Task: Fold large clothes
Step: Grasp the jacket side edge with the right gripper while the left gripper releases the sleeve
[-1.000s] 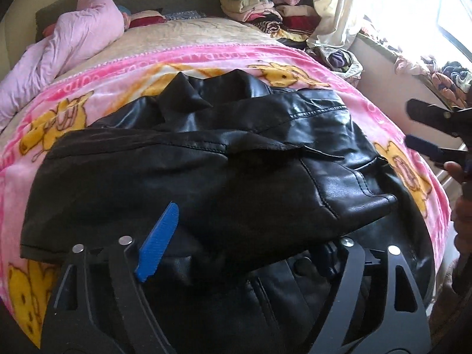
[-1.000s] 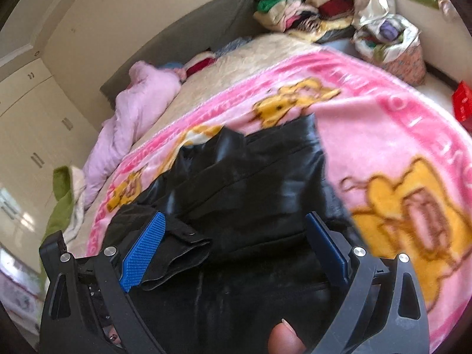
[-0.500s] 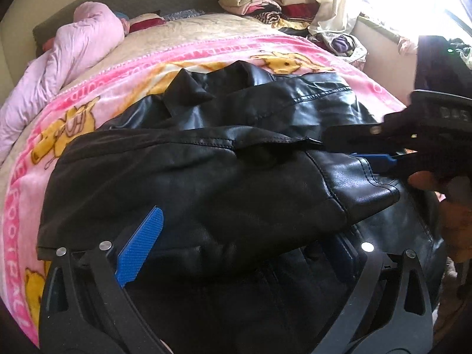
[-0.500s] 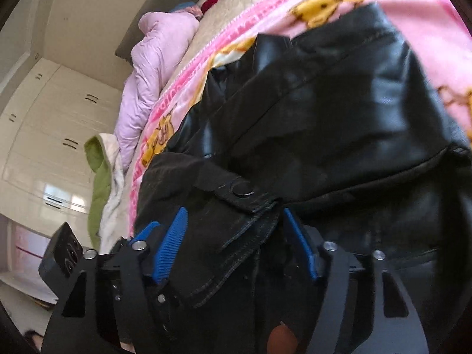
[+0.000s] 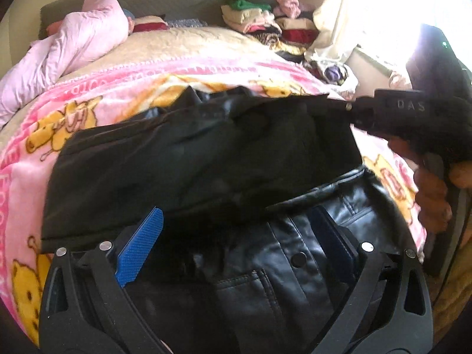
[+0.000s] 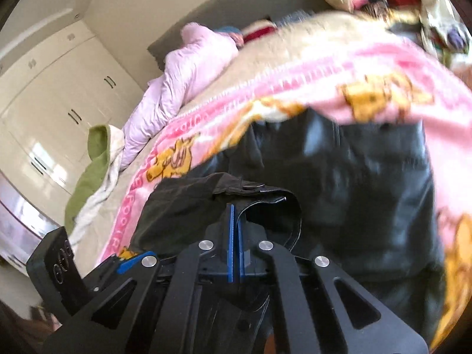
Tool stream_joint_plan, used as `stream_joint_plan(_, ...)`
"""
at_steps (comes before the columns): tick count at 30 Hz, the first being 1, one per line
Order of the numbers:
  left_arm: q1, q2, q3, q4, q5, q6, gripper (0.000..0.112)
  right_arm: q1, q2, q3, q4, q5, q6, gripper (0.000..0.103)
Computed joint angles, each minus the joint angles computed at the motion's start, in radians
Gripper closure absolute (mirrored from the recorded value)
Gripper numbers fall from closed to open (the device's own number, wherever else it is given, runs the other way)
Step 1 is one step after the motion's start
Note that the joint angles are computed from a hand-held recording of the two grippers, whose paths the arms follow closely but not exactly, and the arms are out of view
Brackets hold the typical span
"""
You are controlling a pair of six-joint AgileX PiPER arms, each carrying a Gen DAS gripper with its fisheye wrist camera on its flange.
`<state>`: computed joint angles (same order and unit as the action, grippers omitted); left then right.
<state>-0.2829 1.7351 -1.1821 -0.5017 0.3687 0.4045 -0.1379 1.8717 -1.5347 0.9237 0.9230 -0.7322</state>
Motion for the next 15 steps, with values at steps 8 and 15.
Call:
stream_joint_plan(8,0.218,-0.061,0.027,-0.507,0.059,0.418,0.019,-0.024,0.003,-0.150,-0.021,-0.032,-0.050,0.102)
stream_joint_plan(15,0.317,-0.014,-0.027,-0.406,-0.007,0.216,0.019,-0.083,0.014,-0.157,-0.015,-0.087,-0.107,0.102)
